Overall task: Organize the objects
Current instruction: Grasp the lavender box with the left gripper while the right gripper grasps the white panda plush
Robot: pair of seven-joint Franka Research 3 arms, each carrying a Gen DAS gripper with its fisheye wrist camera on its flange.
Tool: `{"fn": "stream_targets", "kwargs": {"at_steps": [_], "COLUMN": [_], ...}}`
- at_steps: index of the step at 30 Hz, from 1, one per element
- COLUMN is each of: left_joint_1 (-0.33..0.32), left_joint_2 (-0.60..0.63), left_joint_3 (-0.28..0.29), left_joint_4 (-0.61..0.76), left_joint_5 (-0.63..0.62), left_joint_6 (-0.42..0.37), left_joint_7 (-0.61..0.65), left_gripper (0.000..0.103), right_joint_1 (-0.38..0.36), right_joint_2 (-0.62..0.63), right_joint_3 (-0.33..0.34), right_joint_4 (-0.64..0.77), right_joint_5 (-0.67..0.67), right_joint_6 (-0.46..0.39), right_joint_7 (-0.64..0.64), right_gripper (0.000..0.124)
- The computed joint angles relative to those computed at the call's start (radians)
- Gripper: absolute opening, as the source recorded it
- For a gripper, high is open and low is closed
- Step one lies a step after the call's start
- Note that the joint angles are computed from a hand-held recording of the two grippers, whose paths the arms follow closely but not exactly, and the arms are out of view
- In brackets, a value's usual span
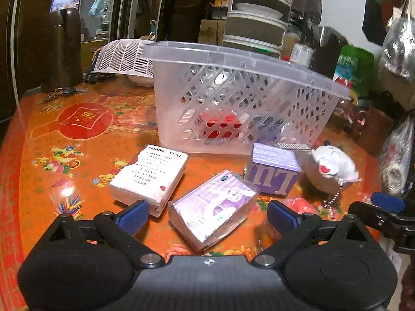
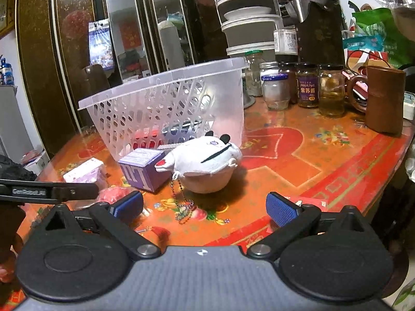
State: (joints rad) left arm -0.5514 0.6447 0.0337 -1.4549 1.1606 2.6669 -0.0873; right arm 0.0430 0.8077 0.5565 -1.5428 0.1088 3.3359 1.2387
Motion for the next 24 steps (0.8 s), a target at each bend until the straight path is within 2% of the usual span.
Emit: {"fn": "stream_targets", "kwargs": {"at_steps": [3,5,7,10,14,19,24], "left_joint_1": [-0.001,-0.006,-0.006,-0.021,-0.04,-0.012,0.006], "left_joint_2": [0.021,0.038,0.043,0.023,-0.021,-0.048,-0.048], "left_joint_3": [-0.004,-0.007,-0.01,0.015,0.046,0.024,-0.001], "left_joint_4": [0.035,0.064,0.069,0.038,-0.027,-0.065,-0.063], "left_joint_5": [-0.015,-0.032,-0.049,-0.017,0.093,0.187,0.22], "left_joint_6": [-0.019,-0.048,-0.05,-0.026,0.002,0.023,0.018], "left_joint_7": [0.035,0.082,0.112,0.062,-0.09,-0.191,-0.209], "left_gripper": [0.097,0.092,0.077,0.076,0.076,0.076,0.076], "right_joint_1": [0.0,0.002,0.003,0.024,0.058,0.16,0.282], "right_joint_2": [0.003,0.005,0.006,-0.001,0.006,0.043,0.073], "right_joint_3": [0.0,0.0,0.001,-0.022,-0.057,-0.161,-0.316], "right_joint_4": [0.004,0.009,0.012,0.017,0.05,0.163,0.268], "right_joint_5": [-0.002,0.002,0.002,0.007,0.021,0.063,0.113], "right_joint_6": [-0.005,-0.009,-0.01,-0.013,-0.03,-0.073,-0.125], "right_joint_7": [0.001,0.001,-0.003,-0.008,-0.022,-0.038,-0.034], "right_gripper": [0.103,0.103,0.103,0.103,0.103,0.103,0.103]}}
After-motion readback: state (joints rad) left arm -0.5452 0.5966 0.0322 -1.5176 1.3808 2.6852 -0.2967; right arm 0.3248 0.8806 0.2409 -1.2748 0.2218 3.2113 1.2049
